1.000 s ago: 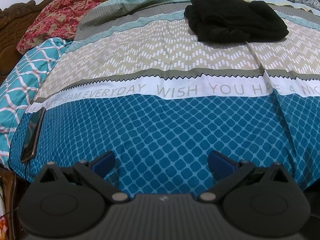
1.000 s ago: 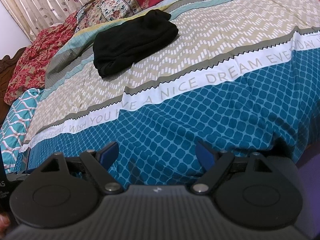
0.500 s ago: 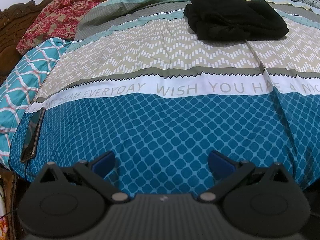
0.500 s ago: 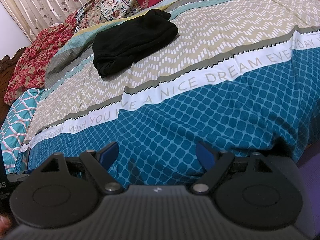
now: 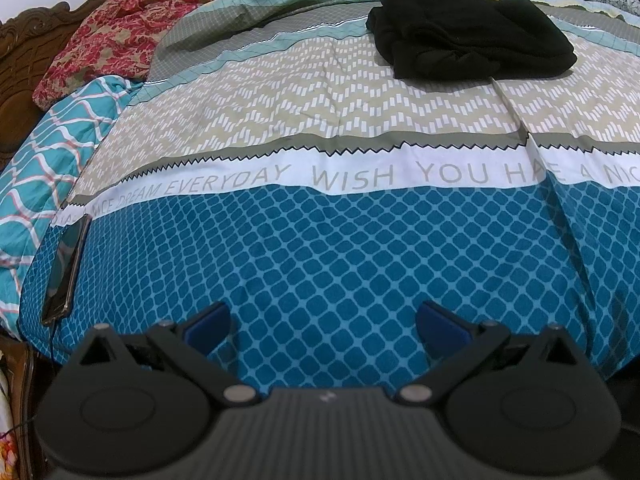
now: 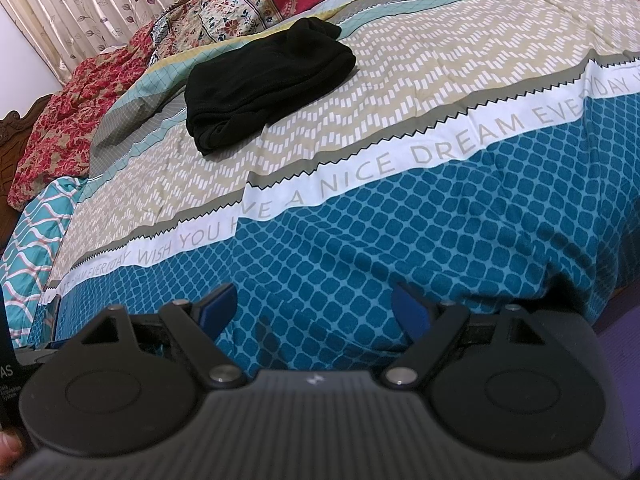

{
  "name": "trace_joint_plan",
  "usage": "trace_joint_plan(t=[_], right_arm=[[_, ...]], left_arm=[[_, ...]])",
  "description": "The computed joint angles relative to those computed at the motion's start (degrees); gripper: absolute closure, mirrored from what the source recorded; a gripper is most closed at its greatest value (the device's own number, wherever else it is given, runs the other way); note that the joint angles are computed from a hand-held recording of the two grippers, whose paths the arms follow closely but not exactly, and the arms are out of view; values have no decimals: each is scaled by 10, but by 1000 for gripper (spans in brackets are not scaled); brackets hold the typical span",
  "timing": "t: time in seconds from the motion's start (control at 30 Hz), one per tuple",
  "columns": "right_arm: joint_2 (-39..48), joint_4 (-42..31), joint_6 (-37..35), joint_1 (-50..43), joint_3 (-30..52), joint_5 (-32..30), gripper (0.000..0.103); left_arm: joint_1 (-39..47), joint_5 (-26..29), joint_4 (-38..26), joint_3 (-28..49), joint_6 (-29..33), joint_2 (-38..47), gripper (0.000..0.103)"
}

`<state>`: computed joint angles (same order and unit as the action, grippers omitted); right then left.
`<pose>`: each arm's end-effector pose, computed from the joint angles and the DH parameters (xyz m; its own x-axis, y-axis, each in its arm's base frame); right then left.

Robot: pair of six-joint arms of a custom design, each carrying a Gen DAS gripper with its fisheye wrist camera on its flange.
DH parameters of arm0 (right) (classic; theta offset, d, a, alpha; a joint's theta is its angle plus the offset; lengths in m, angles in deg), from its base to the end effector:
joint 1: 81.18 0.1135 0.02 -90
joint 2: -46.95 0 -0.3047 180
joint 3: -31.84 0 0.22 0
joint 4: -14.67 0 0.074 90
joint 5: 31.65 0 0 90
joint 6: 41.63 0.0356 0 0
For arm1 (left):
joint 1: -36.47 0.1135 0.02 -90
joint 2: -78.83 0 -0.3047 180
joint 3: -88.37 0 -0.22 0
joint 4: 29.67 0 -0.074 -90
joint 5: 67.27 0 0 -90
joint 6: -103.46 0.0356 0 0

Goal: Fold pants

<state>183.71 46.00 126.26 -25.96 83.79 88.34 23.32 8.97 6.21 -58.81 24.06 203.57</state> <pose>0.1996 0.2562 0.0189 -0.6258 0.5835 -0.5176 0.3346 0.8003 0.4976 0.2424 -0.0479 0.0540 -0.7770 0.3650 -0.5128 0.2386 0.9247 0.2967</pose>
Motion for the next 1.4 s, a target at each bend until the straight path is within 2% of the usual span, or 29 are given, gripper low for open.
trace_joint_plan(t=[0.4,0.63,0.8,0.9,1.07,1.2,1.4], right_arm=[[-3,4,-2,-1,-6,-2,16],[1,-5,0,4,1,9,16],[-12,-51,-5,18,21,49,15],[-24,-95,-4,29,35,82,14],[-37,-130,-14,47,49,149,12],[-40,-121,-22,53,47,180,11],[-45,-122,-14,52,46,182,11]], left_arm=[[7,6,9,-2,5,10,0],[18,26,-37,13,6,-9,0],[20,49,-83,20,-1,-35,0],[20,65,-110,22,-4,-52,0],[18,84,-142,27,-11,-75,0],[13,94,-156,25,-13,-92,0],[7,104,-149,15,-11,-109,0]])
